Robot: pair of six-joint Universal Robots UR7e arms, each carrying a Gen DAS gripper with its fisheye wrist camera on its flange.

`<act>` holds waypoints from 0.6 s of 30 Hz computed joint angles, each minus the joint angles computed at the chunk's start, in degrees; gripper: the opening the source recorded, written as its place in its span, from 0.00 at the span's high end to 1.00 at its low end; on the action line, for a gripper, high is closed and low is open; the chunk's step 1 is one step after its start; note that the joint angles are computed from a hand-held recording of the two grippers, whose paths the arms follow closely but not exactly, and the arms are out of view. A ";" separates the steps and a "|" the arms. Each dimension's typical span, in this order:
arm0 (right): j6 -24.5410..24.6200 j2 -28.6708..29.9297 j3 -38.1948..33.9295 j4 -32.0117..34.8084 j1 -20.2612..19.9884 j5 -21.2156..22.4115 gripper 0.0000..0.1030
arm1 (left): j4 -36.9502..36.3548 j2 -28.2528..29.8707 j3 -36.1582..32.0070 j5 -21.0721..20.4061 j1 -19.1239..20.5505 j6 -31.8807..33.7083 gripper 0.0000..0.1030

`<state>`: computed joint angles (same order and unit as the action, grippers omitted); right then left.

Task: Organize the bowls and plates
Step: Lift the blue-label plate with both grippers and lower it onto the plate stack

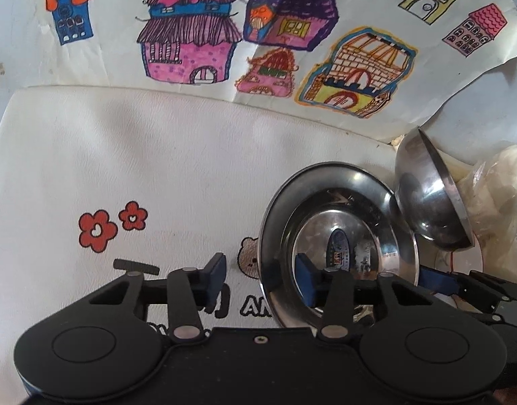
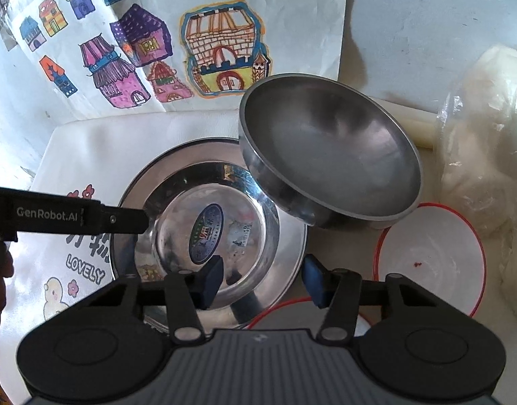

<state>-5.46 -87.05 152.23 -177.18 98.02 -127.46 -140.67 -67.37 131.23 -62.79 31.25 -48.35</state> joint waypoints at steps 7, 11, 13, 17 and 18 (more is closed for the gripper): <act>4.11 0.70 -0.59 0.17 -1.18 -0.15 0.63 | 0.08 -0.39 0.50 -2.08 0.16 0.57 0.80; 6.54 0.88 -0.63 -0.24 -1.81 1.11 0.68 | 1.62 -1.48 1.11 -0.76 -0.19 -1.17 0.80; 6.54 0.80 -0.42 -0.20 -2.17 1.98 0.75 | 2.70 -2.43 1.45 0.07 -0.24 -1.93 0.80; 5.99 0.68 0.56 -0.64 -2.17 4.43 0.76 | 4.71 -5.14 2.50 1.04 -0.46 -2.65 0.80; 5.92 0.80 0.76 -0.80 -1.96 4.76 0.76 | 5.25 -5.67 2.67 1.13 -0.57 -2.92 0.80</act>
<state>0.46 -86.25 153.00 -177.98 96.06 -122.70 -135.42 -73.05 133.90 -61.66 30.68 -51.27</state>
